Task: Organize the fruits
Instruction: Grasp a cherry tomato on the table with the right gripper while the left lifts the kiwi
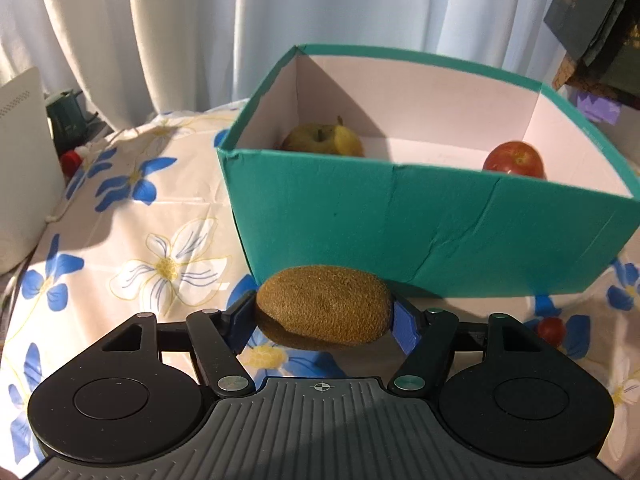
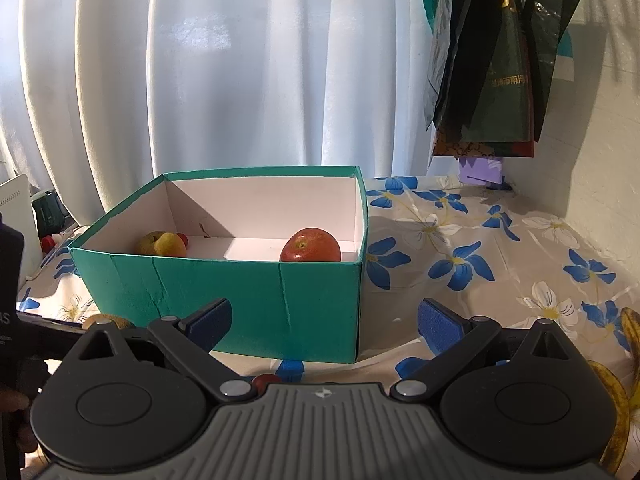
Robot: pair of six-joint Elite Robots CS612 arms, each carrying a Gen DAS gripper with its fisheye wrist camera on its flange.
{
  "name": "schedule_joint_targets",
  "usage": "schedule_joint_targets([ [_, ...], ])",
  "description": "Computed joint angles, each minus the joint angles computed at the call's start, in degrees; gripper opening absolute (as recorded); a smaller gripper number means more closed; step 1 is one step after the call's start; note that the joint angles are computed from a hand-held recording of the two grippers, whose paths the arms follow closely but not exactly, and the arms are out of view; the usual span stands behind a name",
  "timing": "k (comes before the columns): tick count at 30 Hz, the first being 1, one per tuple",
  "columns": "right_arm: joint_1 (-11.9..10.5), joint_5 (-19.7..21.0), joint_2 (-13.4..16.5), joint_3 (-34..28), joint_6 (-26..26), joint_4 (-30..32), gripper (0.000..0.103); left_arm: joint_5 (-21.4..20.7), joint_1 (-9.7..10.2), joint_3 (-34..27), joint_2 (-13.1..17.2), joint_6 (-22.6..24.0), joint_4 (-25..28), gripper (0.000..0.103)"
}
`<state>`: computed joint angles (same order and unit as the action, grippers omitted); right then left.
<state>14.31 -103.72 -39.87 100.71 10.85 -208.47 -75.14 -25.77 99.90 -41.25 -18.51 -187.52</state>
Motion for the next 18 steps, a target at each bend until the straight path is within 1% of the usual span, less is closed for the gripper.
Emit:
schedule_joint_targets([
  [1,0.1,-0.2,0.0,-0.1,-0.2,0.4,0.099,-0.5,0.02,0.7,-0.6,-0.1,-1.4,0.073],
  [3,0.2,-0.5,0.1,-0.2,-0.7,0.8,0.097,-0.2,-0.17,1.9,-1.8,-0.2,-3.1,0.073],
  [8,0.5,-0.7,0.3,-0.5,-2.1,1.9,0.092,-0.4,-0.25,4.5,-4.2,-1.3,-5.7,0.073],
  [10,0.6,-0.4,0.4,-0.6,-2.7,2.9,0.086,0.3,-0.37,5.1,-4.8,-1.7,-5.7,0.073],
  [11,0.6,-0.1,0.5,-0.6,-3.0,3.4,0.085,0.6,-0.41,5.4,-5.1,-2.1,-5.8,0.073],
  [12,0.6,0.1,0.6,-0.7,-3.2,4.0,0.081,0.7,-0.39,5.6,-5.4,-2.4,-5.6,0.073],
  [14,0.6,1.0,0.8,-0.9,-3.3,5.8,0.07,0.4,-0.26,5.9,-5.8,-3.4,-5.4,0.073],
  [15,0.6,1.6,0.8,-0.9,-3.3,6.8,0.062,0.2,-0.2,6.1,-6.0,-3.7,-5.0,0.073],
  [16,0.6,2.1,0.9,-1.1,-3.4,8.1,0.057,0.0,-0.11,6.3,-6.1,-3.9,-4.8,0.073],
  [18,0.8,2.6,1.2,-1.5,-3.7,9.3,0.056,-0.6,-0.01,6.7,-6.4,-4.3,-5.0,0.073],
])
